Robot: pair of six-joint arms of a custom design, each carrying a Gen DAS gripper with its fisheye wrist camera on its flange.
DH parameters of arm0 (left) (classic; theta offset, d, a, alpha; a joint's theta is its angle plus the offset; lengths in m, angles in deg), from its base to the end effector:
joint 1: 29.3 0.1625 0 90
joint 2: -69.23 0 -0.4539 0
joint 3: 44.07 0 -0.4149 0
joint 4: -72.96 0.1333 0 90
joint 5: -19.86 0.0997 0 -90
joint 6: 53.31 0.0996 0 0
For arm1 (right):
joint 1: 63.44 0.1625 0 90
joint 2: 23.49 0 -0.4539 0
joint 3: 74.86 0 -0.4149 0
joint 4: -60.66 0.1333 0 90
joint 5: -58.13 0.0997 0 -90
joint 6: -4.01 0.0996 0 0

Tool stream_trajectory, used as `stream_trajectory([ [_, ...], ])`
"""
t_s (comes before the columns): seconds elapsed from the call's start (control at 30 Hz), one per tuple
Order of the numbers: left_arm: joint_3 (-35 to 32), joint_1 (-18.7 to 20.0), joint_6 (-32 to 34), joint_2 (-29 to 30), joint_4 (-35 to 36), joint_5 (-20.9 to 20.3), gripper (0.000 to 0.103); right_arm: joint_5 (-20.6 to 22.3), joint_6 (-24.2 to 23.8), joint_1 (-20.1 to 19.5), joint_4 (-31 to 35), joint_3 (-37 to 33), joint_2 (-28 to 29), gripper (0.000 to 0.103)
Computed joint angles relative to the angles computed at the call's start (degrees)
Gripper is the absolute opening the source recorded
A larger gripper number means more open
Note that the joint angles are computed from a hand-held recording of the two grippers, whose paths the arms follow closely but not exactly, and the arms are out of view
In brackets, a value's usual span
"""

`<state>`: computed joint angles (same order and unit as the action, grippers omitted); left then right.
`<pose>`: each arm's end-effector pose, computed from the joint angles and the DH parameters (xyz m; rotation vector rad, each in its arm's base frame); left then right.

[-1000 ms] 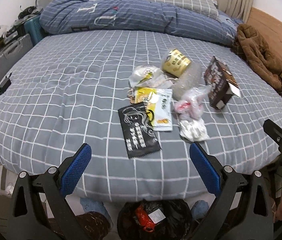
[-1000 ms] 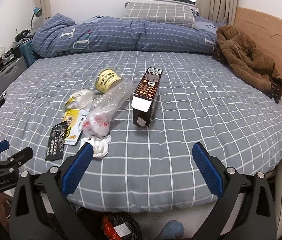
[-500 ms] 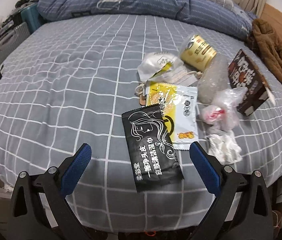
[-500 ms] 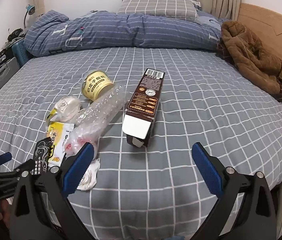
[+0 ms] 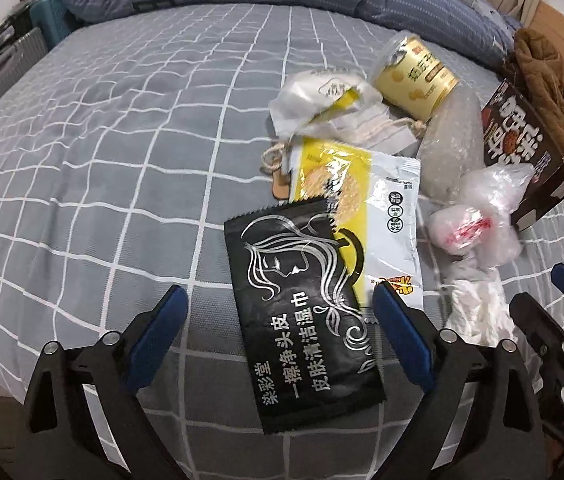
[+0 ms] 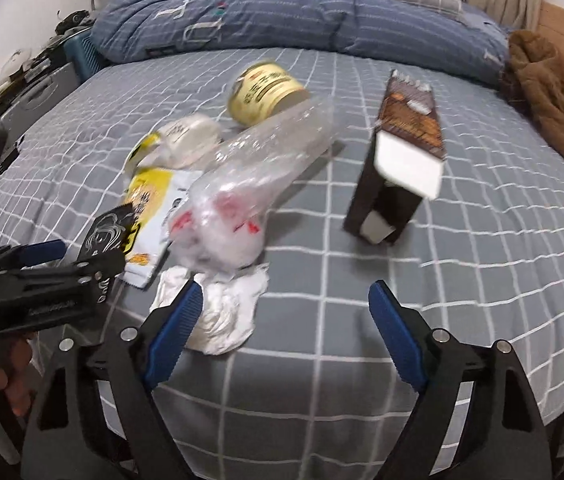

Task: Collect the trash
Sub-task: 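Grasp the black wet-wipe packet with the left tool while the right tool grasps the white tissue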

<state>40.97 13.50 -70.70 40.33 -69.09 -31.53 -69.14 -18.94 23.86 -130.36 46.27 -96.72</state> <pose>-0.3973 -0.6343 -0.0474 0.6752 2.4146 -0.3935 0.0478 -0.5352 0.3214 0.0214 -2.2023 0.8960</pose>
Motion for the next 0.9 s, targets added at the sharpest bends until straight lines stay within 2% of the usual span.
stream_trajectory([
  [0.1,0.0,0.1,0.2,0.1,-0.4,0.1,0.087,1.0,0.3,-0.1,0.6,0.0,0.3,0.078],
  [0.27,-0.2,-0.1,0.6,-0.2,0.5,-0.5,0.068,3.1,0.7,0.2,1.2,0.3,0.3,0.076],
  [0.43,-0.2,-0.1,0.3,-0.4,1.2,-0.6,0.063,2.5,1.2,0.5,2.4,-0.6,1.5,0.075],
  [0.7,0.7,-0.1,0.6,-0.8,0.6,-0.4,0.053,2.9,2.1,-0.1,4.0,-1.3,2.6,0.059],
  [0.8,0.8,0.0,0.7,-0.9,0.5,-0.7,0.051,3.2,2.6,-0.1,5.4,-1.8,2.8,0.046],
  [0.87,1.1,0.0,0.9,-1.2,0.2,-0.7,0.049,3.3,2.8,0.1,6.1,-2.1,2.9,0.033],
  [0.9,1.1,0.1,0.9,-1.2,0.1,-0.8,0.048,3.3,2.9,0.1,6.4,-2.2,3.0,0.031],
])
